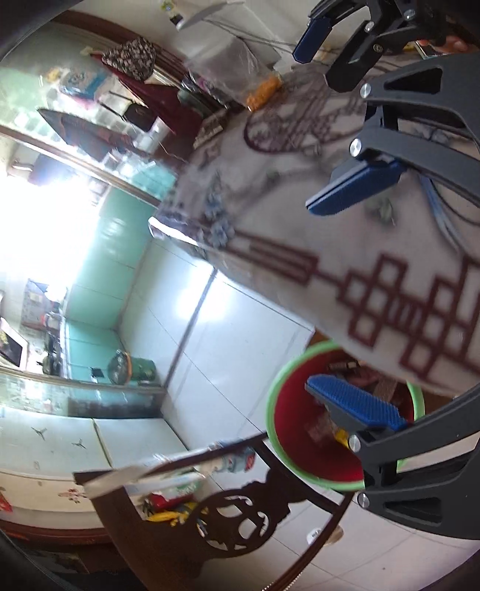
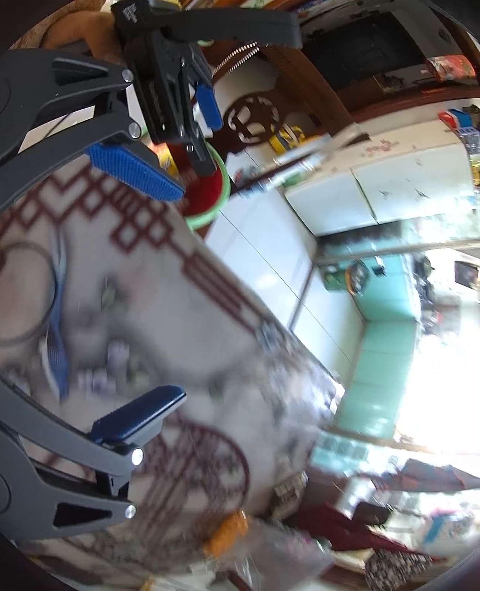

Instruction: Collect trash

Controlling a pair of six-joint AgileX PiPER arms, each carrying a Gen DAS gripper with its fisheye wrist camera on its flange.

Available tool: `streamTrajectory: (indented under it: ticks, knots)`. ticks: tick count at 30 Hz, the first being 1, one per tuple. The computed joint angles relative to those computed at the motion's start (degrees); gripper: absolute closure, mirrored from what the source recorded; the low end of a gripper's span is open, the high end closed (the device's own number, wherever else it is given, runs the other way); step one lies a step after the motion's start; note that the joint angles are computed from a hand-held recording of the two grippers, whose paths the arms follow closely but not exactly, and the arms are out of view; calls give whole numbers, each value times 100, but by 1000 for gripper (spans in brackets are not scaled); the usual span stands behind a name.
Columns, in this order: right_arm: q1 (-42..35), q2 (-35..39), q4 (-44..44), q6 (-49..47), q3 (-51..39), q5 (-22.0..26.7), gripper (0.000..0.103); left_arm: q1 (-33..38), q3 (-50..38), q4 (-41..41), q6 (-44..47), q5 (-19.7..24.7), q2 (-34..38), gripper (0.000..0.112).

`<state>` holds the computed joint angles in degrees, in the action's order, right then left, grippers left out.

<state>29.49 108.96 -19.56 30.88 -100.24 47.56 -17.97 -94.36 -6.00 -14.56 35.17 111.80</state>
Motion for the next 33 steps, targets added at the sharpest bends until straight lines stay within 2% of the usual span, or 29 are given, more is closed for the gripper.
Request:
streamTrajectory:
  ticks: [2,6,8,11,12,14,16,18,19,21,23,29,33]
  knots:
    - [-128,-519,-367,143,621,-250,5,-354,130,386,-620,-327,-182,17]
    - [-351,-1382,-1209,772,1653,-758,5,-1172,358,2582,-2865,-952,-471,17]
    - [-458,-1833,-1769,1333,2146,-1027,5,-1579,253,3728,-3762,-926,-535,17]
    - [-640,-2465,-2907,2425,2843,-1403,5,-2242,-133,5443,-5066,-362,-446,17]
    - [-768,-2642,-3035,2510,3003,-1487,5,-2377,-212,5784,-5371,-297,-405,17]
    - [-956,-2719,-2702,2106,2978,-1458,5,-2582,-434,5873,-5576,-242,-355,17]
    - [-1117,-2748,-2616,1964,2969,-1294,5,-2830,-795,6014,-5758,155,-208,17]
    - [-1225,-2967,-3125,2502,3280,-1494,5,-3103,-1106,6373,-6039,730,-46,17]
    - [-1291,-3119,-3298,2727,3448,-1632,5,-3166,-1148,6408,-6078,852,-35,17]
    - [-1509,-3317,-3005,2491,3567,-1872,5,-3228,-1367,6103,-5871,1074,32,17]
    - [-1637,-3327,-2387,1787,3448,-1807,5,-3249,-1445,5868,-5795,1128,60,17]
    - [-1789,-3438,-1566,981,3295,-1487,5,-3277,-1793,5311,-5416,1483,225,17]
    - [-1759,-3490,-1481,843,3285,-1349,5,-3342,-2030,5219,-5262,1677,331,17]
